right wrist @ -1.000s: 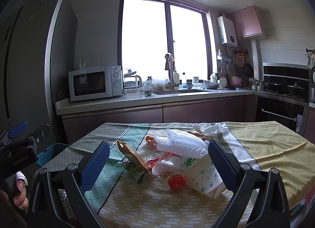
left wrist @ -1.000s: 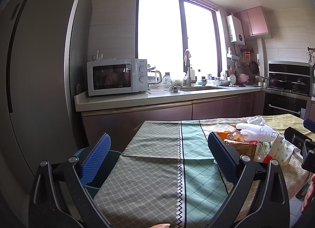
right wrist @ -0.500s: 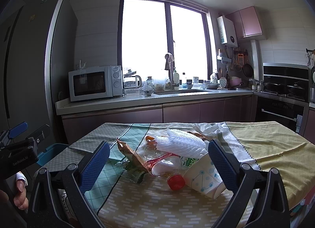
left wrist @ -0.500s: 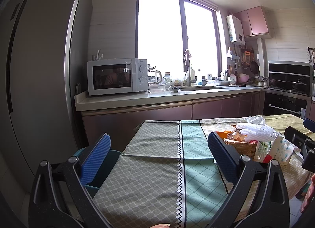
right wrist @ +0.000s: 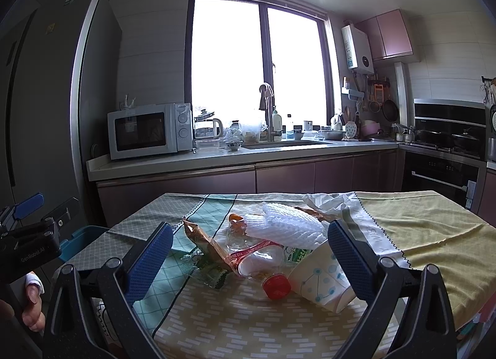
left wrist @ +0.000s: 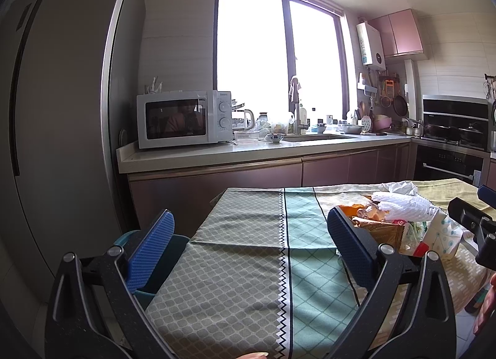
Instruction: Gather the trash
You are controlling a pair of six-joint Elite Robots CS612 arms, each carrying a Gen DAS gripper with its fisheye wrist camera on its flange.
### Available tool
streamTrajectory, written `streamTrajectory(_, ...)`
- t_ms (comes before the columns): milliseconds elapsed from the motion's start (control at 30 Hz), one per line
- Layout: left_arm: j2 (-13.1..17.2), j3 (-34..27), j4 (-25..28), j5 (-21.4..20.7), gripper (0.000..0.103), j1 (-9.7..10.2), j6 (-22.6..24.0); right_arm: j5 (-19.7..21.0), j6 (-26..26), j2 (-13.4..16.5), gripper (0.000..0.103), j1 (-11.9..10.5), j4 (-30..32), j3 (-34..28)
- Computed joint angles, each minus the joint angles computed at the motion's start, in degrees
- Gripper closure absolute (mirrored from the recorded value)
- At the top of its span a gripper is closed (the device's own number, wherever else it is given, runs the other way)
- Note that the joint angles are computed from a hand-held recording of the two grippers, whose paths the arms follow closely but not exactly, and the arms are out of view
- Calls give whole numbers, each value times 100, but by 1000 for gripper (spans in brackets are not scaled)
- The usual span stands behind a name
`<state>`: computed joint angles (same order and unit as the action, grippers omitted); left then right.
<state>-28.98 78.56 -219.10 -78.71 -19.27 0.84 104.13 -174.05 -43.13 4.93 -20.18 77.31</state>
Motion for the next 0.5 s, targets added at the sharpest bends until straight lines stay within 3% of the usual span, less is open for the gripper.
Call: streamTrajectory(500,16,-1,46,-7,6,-6,-31,-6,1,22,6,-2,43,-50)
